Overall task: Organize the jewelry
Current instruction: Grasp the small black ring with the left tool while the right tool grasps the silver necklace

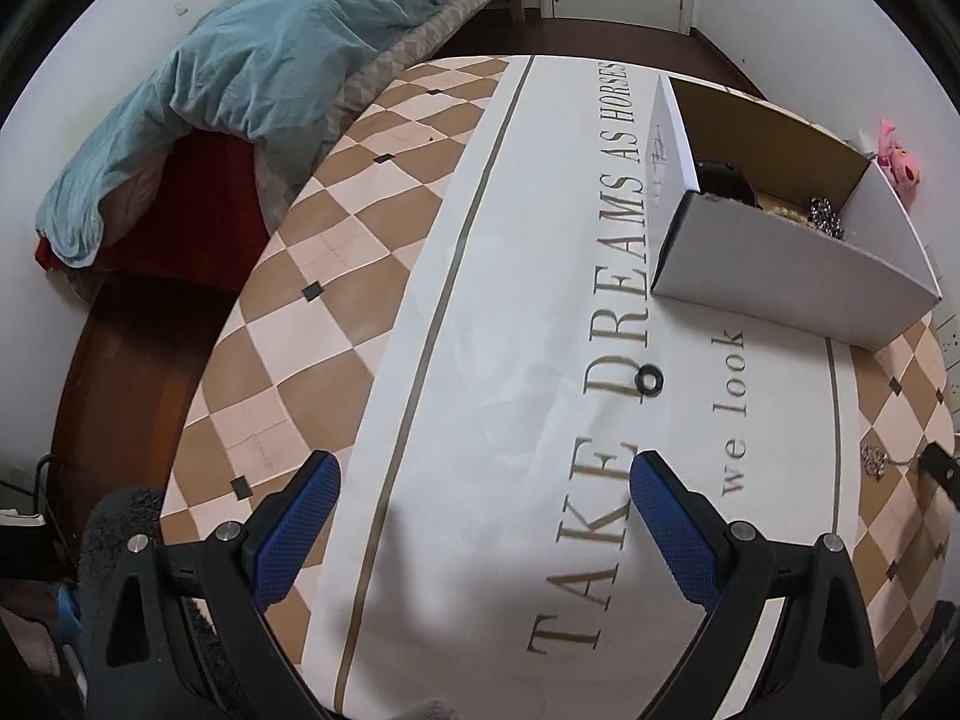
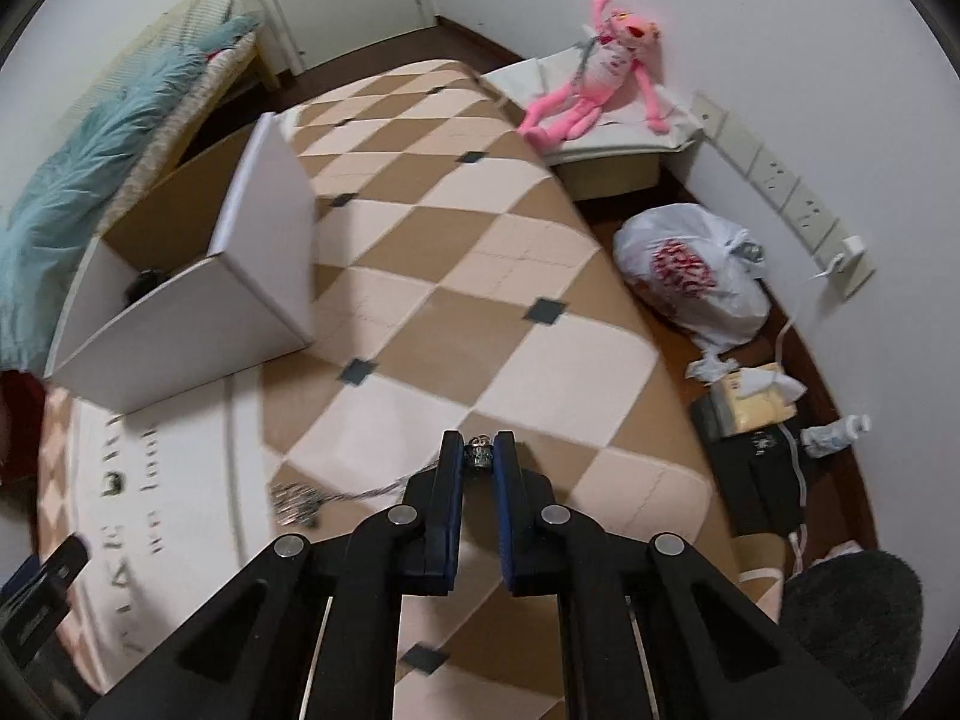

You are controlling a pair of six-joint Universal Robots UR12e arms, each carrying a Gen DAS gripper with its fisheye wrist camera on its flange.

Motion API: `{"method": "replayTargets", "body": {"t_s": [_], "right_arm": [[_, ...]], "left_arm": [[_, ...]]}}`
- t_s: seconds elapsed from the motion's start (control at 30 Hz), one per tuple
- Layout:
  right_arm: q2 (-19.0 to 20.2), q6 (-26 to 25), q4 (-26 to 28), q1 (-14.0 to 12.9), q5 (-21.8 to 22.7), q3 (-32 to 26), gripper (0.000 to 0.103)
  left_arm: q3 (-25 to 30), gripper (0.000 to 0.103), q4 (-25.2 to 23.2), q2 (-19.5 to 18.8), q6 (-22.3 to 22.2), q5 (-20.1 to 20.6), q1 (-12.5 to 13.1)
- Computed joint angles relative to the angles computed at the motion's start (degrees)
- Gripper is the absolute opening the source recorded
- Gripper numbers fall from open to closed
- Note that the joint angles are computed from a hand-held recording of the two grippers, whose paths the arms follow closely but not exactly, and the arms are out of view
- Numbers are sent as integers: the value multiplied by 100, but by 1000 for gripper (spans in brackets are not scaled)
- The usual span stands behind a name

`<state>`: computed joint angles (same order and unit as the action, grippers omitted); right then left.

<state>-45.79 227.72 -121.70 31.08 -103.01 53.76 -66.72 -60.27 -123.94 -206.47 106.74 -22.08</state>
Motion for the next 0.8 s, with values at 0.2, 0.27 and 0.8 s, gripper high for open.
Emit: {"method": "replayTargets", "body": {"t_s": [0.2,0.27,0.8], "right_arm": [[-7,-180,-198,61,76,-86,10],[18,-179,-163,63,75,-134,10],[-263,-157,-808,-38,557,119,10]], "left_arm": [[369,98,-151,-237,271,-760,86],[508,95,-160,-343,432,-808,66],[502,10,188,-345,1068,-1280,46]]}}
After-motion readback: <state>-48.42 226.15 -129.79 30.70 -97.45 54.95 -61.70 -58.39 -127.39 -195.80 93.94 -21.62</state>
